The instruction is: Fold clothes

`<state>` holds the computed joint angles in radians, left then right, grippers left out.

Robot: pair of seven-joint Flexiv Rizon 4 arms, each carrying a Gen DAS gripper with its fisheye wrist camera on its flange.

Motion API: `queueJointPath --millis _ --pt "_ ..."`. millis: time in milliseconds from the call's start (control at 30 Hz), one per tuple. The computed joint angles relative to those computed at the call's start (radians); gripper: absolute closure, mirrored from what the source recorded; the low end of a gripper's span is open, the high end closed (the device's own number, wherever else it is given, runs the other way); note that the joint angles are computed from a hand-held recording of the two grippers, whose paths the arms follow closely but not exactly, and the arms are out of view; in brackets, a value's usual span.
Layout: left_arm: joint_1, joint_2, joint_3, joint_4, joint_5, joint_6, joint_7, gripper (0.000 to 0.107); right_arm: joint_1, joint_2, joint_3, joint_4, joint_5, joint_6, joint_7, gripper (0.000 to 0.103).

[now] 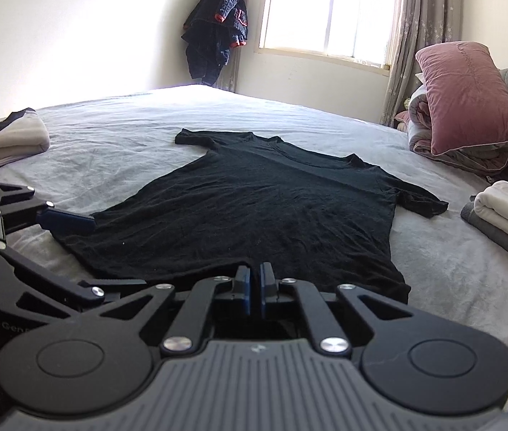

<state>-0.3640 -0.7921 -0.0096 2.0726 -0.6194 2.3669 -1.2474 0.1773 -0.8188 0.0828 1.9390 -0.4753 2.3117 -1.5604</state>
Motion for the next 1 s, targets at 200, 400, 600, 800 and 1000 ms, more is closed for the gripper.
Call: queueJointPath --millis 200,400,600,800,1000 --pt "-0.076 -0.036 0.036 -0.012 -0.236 0.059 0.078 0.024 0.008 0.016 -0.015 -0.003 0.038 0.049 -0.025 0.098" --pt "-0.019 -0.022 -0.002 0.05 -0.248 0.122 0.073 0.023 0.013 0.014 -0.032 -0.002 0.05 0.048 -0.048 0.098" --pt "0.151 0.059 -0.058 0.153 -0.014 0.055 -0.212 0.032 0.009 0.005 -0.054 -0.001 0.125 -0.009 -0.048 0.086" --pt "0.247 0.074 -0.073 0.177 0.167 0.019 -0.436 0.044 -0.066 -0.003 -0.03 -0.002 0.155 -0.104 0.052 0.084" --pt "0.351 0.097 -0.098 0.181 0.339 -0.031 -0.627 0.058 -0.207 -0.019 0.069 -0.016 0.03 -0.139 0.215 0.065"
